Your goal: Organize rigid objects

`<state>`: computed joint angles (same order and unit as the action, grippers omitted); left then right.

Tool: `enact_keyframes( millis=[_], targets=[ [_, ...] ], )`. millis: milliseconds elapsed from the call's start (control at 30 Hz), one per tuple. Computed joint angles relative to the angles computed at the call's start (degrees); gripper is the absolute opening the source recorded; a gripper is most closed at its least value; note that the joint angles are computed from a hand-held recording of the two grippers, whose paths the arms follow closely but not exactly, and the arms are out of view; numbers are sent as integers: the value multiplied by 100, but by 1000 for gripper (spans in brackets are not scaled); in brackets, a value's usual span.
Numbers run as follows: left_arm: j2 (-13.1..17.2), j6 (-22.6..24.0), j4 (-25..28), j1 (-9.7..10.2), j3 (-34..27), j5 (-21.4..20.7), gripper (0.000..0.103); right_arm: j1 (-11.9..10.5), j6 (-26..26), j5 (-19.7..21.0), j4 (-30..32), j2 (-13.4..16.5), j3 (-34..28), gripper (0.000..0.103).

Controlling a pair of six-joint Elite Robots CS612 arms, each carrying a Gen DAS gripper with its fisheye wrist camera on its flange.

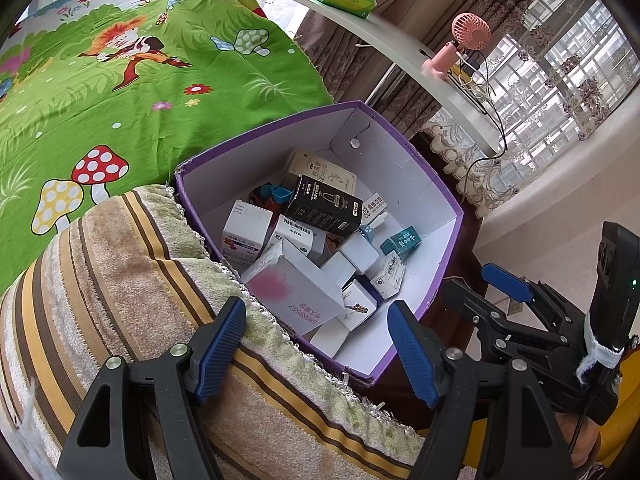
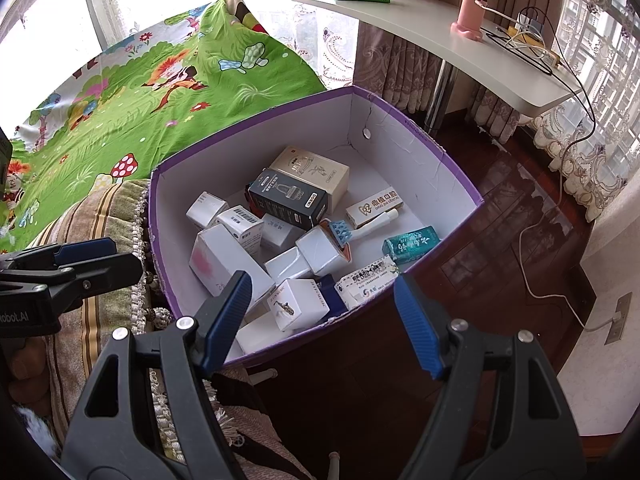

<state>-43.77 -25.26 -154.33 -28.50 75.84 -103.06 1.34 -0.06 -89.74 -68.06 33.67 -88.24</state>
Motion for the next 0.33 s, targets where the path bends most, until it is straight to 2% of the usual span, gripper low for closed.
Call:
enact_keyframes(
  millis=[167,333],
  targets=[
    [13,92,4,1,-26,-75,81,2,-1,-5,3,-1,3,77],
    [-5,263,9,-48,-17,92,85,7,-6,21,-2,18,-9,77]
  ],
)
